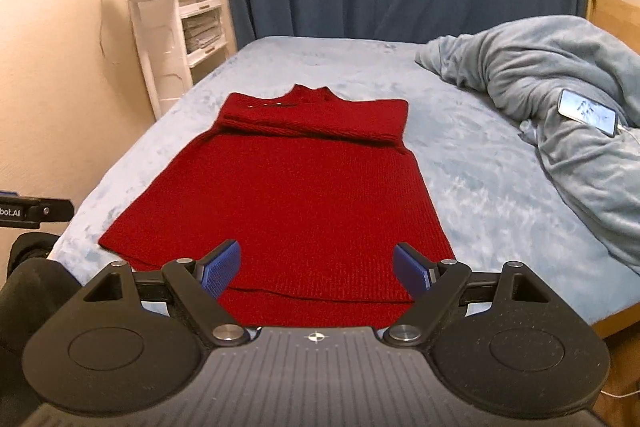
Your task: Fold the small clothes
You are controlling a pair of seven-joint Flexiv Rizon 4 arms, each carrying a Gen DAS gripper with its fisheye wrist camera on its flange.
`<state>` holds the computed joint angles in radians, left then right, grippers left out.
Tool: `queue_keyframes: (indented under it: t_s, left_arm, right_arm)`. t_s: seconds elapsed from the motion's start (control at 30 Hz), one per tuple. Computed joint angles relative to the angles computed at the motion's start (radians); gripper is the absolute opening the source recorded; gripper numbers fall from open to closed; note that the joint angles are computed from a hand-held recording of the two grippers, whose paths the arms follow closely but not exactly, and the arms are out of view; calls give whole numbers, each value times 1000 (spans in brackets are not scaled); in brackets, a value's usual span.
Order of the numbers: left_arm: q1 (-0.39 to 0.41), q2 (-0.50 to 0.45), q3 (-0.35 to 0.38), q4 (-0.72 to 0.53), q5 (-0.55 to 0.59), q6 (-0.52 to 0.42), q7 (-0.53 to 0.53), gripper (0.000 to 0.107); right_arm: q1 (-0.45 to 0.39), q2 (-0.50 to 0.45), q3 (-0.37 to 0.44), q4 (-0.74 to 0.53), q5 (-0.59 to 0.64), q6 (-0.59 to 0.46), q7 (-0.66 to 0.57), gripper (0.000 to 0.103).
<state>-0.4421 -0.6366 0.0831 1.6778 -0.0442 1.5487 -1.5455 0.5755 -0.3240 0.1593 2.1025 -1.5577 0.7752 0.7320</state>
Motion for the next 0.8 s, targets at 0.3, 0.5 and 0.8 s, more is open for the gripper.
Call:
queue_keyframes:
  t_s: [0.3, 0.5, 0.8]
  left_arm:
    - [-43, -157, 122, -256, 54, -207, -64, 103]
    - [125, -343, -96, -484, 5, -249, 118, 103]
    - [94, -635, -9, -1006, 23, -650, 143, 103]
  right_arm:
    - [-54, -42, -45, 3, 28, -14, -140, 84]
    - [-223, -126, -118, -11, -29, 233, -52, 84]
    - [-365, -288, -189, -78, 33, 541, -26, 84]
